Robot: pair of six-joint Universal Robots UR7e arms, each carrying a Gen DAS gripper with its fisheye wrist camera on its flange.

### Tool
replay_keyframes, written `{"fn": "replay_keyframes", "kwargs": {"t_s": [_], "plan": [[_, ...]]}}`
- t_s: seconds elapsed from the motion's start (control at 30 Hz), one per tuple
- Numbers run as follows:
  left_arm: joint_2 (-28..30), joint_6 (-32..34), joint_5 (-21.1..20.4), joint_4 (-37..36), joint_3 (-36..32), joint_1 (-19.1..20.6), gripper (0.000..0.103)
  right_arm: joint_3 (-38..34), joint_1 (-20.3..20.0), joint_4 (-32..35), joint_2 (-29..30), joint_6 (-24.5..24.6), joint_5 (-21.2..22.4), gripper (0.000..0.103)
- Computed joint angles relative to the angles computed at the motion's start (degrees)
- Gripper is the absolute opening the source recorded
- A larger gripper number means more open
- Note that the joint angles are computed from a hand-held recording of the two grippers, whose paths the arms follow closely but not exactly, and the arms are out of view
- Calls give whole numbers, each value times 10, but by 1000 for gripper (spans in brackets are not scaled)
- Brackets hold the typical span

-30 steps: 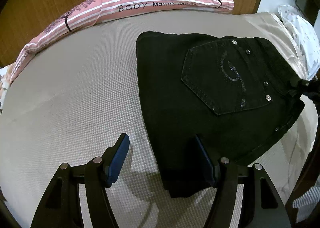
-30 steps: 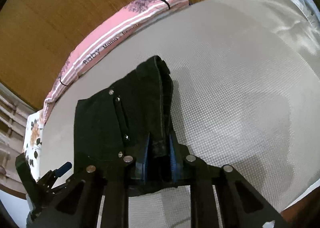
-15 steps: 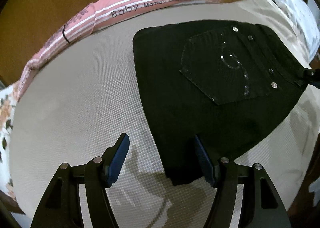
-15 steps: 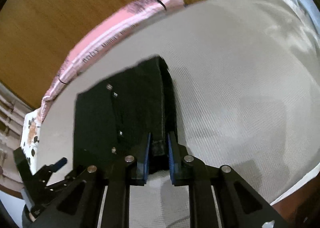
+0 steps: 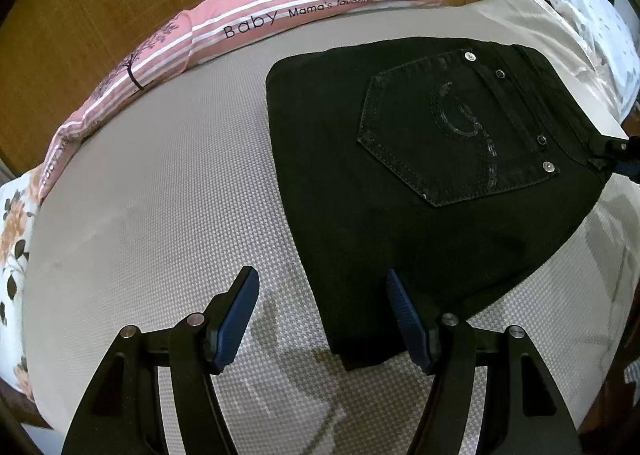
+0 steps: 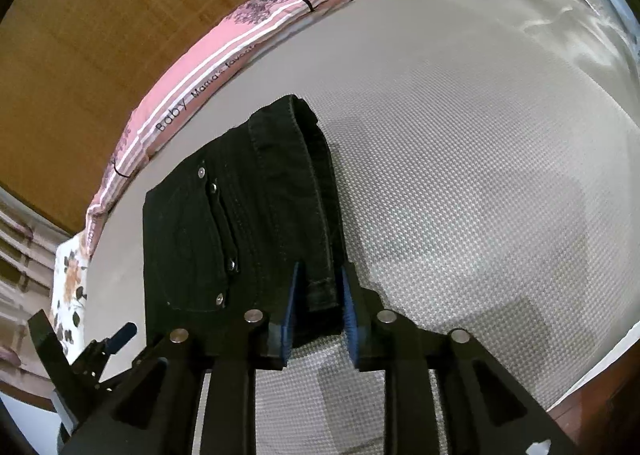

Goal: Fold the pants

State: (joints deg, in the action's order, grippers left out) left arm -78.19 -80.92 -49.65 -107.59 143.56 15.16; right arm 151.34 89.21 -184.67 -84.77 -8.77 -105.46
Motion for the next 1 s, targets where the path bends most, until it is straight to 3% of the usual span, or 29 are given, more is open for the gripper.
{"fn": "replay_keyframes", "kwargs": {"t_s": [0.6, 0.8, 1.0], "plan": [[-53, -11, -9, 1, 15, -4, 69, -7, -10, 19, -10, -5, -8, 47], [-73, -19, -11, 9, 18, -2, 70, -7, -18, 33, -19, -6, 7, 48], [-107, -13, -22, -28, 32, 15, 70, -12, -27, 65, -35, -14, 24, 50]]}}
